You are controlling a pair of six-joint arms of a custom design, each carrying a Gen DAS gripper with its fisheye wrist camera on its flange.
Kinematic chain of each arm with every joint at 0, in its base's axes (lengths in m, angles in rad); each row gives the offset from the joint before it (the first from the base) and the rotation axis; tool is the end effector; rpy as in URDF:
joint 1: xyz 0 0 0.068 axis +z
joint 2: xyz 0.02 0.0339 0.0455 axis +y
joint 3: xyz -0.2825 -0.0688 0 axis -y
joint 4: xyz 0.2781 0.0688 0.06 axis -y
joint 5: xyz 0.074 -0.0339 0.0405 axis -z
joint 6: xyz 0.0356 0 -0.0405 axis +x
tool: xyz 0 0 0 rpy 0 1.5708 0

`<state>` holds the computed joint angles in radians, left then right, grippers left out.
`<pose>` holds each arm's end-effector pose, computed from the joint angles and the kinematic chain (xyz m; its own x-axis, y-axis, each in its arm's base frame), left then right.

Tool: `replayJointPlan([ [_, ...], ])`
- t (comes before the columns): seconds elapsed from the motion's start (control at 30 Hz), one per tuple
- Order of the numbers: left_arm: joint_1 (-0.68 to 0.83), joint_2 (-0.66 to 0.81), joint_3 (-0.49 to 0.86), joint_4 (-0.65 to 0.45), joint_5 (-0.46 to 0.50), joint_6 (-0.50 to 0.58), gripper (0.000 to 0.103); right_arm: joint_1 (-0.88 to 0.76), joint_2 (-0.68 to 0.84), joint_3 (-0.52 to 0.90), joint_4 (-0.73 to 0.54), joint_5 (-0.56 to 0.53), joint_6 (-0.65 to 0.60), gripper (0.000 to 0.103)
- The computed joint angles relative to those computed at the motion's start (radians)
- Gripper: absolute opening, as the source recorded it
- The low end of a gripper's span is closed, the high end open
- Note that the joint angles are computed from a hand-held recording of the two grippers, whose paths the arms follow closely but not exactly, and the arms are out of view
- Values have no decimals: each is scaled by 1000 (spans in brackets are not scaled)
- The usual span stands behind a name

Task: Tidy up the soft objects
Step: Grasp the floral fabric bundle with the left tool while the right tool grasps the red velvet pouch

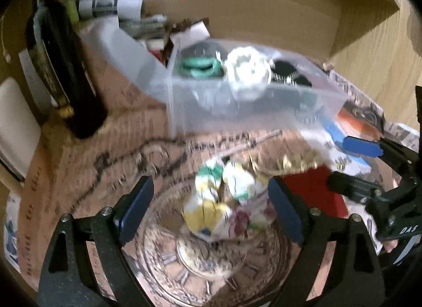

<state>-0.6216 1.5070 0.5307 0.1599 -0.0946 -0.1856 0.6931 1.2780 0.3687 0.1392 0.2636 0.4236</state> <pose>0.2315 -0.1617 0.1189 -0.6795 0.2608 -0.6858 0.4088 0.9107 -0.0587 0.1863 0.1427 0.1259 -0.6826 -0.0511 -0.7290 -0.2110 0.9688 0.1297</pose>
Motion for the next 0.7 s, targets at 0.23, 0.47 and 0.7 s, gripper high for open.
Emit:
replayJointPlan([
  [0.23, -26, 78, -11, 50, 15, -20, 80, 12, 136, 64, 1, -2, 12, 70],
  [0.47, -23, 82, -33, 103, 32, -25, 44, 43, 197, 75, 38, 52, -32, 39],
  [0.7, -13, 57, -44, 102, 48, -16, 21, 29, 184, 51, 84, 14, -44, 14],
])
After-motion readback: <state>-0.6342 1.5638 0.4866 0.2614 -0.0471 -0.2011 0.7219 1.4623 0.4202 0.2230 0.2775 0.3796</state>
